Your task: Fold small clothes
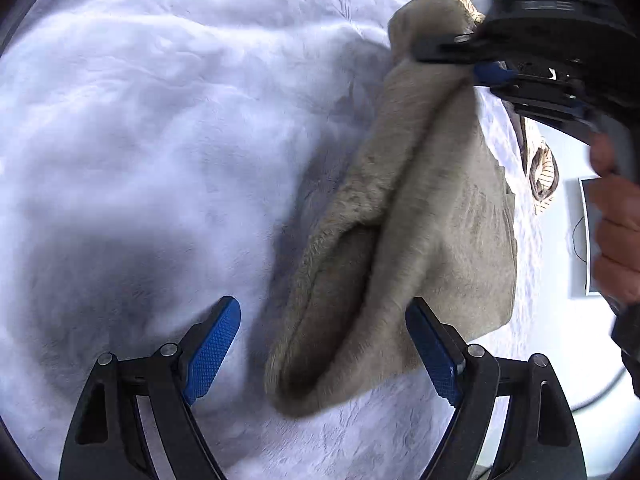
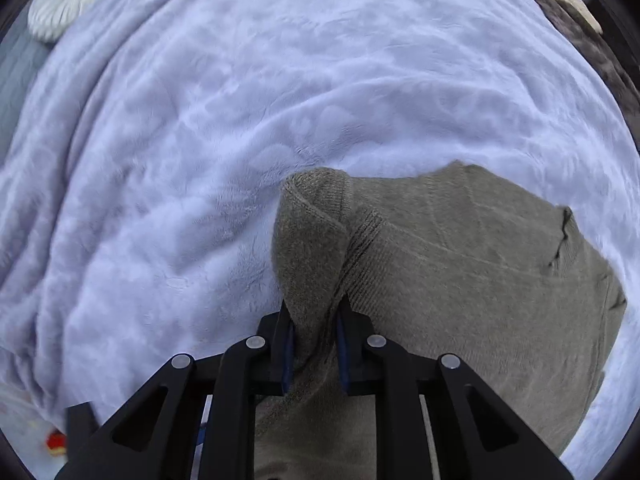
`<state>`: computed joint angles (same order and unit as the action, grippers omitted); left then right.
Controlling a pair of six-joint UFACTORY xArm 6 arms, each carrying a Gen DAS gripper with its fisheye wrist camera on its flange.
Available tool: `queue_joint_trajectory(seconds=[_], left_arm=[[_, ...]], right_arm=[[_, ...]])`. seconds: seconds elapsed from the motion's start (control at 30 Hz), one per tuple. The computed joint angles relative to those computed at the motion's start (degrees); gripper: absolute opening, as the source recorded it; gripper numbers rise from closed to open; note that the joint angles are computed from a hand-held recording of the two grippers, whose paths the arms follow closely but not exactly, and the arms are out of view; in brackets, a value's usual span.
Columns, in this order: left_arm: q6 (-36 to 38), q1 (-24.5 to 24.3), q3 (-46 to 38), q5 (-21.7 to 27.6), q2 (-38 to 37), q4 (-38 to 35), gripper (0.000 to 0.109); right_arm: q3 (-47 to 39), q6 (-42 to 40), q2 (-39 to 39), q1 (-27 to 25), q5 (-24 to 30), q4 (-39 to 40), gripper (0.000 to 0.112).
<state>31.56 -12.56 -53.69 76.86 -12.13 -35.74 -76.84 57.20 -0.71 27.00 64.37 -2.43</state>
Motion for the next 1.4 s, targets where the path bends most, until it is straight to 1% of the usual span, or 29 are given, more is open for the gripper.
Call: queue_joint_trajectory(seconds=[0.07,0.1,0.13,0.17,0.2,0.23,0.27,0.3,0.37,0.43,0.53,0.57,0.67,0.7,0.73,0.83,0.87,0.9,1.07,1.23,1.4], left_arm=[[0.24,-2.11,1.05,-1.88,-1.10,0.25,0.085],[0.12,-3.75,1.40,-3.06,-1.20,0.54,0.070],[0.37,-4.87,1.54,-2.95,-1.53,1.04,0.055],[-0.29,-6.09,1.31,-2.26,-1.58,2.11,0.034],[-1.01,-6.94,0.79,-1.86,-1.67,2.32,0.021],[-1.63,-7.70,1.21,-2.27,-2.90,2.80,0.018],[-2.63,-8.54,1.47,-3.13,-4.05,3.89,0.018],[-3.88,-9.61,1.71,-3.79,-5.46,4.67,0.015],[-7.78,-12.85,2.60,-5.58,-8.94,7.18,0.015],[-10.66,-15.09,2.88,-6.47,-11.40,9.35,0.015],[-15.47,-18.58,1.52,-7.30,-12.66,14.29,0.015],[-15.41,-18.13,1.51,-6.78,-13.24,15.20,0.015],[-20.41,-22.05,0.40,-7.29,-13.97,19.52,0.015],[-21.79,-22.96,0.01,-7.03,-14.26,21.10,0.013],[-22.05,-22.85,0.30,-6.82,-14.84,21.96,0.013],[-27.17,-26.21,-1.14,-5.21,-15.80,25.35,0.013],[-27.20,-25.86,-1.11,-4.32,-16.79,26.05,0.013],[-28.36,-26.73,-1.37,-3.75,-17.41,27.25,0.013],[-35.14,-33.69,-2.79,-2.07,-18.84,34.39,0.013],[-40.99,-39.48,-4.70,-0.34,-18.72,38.52,0.013],[-45.54,-45.05,-6.37,1.03,-17.56,41.87,0.013]], right_arm=[[1.48,-0.98,-1.74,-0.45,-0.56,0.30,0.018],[1.49,-1.85,-1.93,-0.81,-0.72,0.54,0.018],[1.96,-2.30,-2.55,-0.77,-1.22,0.78,0.018],[1.82,-3.27,-2.77,-1.29,-1.35,1.11,0.018],[3.62,-4.09,-4.49,-1.61,-1.90,1.42,0.018],[3.71,-5.21,-4.77,-2.21,-2.01,1.93,0.018],[4.10,-5.64,-5.51,-2.22,-2.06,2.00,0.017],[4.33,-6.38,-6.24,-2.65,-2.09,2.07,0.017],[5.25,-6.76,-8.05,-3.22,-2.37,2.54,0.017],[6.67,-7.15,-10.03,-3.86,-2.67,3.07,0.017],[8.52,-8.12,-12.94,-4.63,-3.11,3.68,0.017],[9.16,-8.55,-13.96,-4.95,-3.28,4.06,0.017],[10.75,-9.94,-16.27,-5.86,-3.97,5.54,0.017],[11.21,-10.53,-16.93,-6.18,-4.15,6.10,0.017],[11.61,-11.23,-17.52,-6.47,-4.27,6.65,0.017],[12.87,-14.40,-19.64,-7.66,-4.59,9.16,0.017],[13.19,-15.97,-20.53,-8.19,-4.54,10.16,0.017],[13.39,-17.12,-21.25,-8.55,-4.42,10.83,0.017],[16.03,-22.51,-26.22,-10.74,-4.48,14.52,0.017],[20.57,-26.73,-32.66,-14.42,-4.69,18.57,0.017],[24.39,-31.13,-38.12,-19.14,-3.36,22.80,0.017]])
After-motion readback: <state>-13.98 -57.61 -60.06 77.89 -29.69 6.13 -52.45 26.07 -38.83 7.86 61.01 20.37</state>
